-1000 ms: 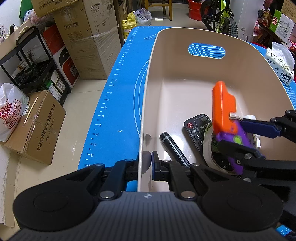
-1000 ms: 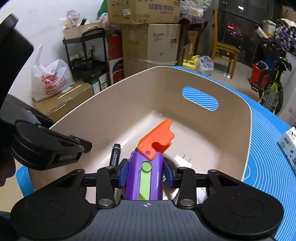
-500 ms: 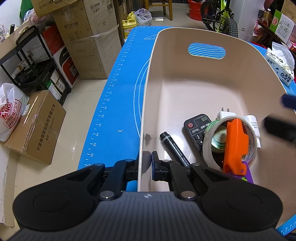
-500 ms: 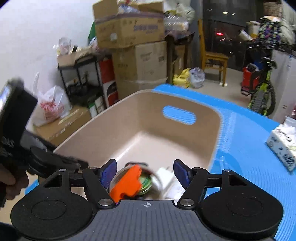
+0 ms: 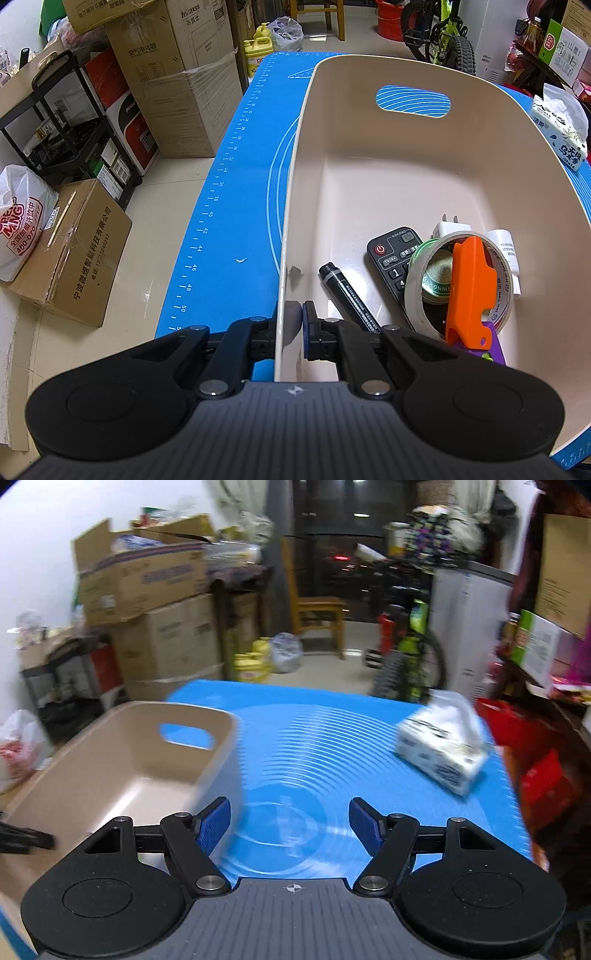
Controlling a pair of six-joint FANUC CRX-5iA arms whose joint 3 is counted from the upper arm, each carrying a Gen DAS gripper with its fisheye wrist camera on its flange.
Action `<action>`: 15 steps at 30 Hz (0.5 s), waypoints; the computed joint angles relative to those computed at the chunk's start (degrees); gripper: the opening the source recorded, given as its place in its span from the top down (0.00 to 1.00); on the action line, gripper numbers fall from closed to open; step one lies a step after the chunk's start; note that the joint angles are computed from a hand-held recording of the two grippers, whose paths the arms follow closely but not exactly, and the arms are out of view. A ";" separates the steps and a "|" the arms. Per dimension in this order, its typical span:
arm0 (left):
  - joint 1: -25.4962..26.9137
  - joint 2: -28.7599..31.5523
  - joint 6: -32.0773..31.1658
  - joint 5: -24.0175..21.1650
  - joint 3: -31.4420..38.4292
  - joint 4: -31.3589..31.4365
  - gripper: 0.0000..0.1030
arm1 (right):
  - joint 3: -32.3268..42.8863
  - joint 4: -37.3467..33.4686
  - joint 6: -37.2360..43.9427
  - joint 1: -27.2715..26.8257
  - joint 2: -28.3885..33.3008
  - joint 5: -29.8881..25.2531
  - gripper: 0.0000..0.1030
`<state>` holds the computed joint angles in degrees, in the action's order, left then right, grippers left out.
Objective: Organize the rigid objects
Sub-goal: 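Return the right gripper to the mat and grasp the silver key ring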
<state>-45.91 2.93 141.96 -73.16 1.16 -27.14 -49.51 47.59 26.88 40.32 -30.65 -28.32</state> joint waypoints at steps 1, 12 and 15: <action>0.00 -0.02 -0.02 0.02 -0.02 -0.01 0.91 | -0.83 1.56 -0.69 -1.22 0.21 0.22 0.26; -0.08 0.06 0.09 0.00 -0.04 -0.09 0.91 | -4.89 7.70 -2.35 -8.23 6.72 4.17 0.26; -0.15 0.12 0.09 -0.07 -0.07 -0.23 0.90 | -5.70 10.00 -5.68 -9.19 8.27 5.17 0.27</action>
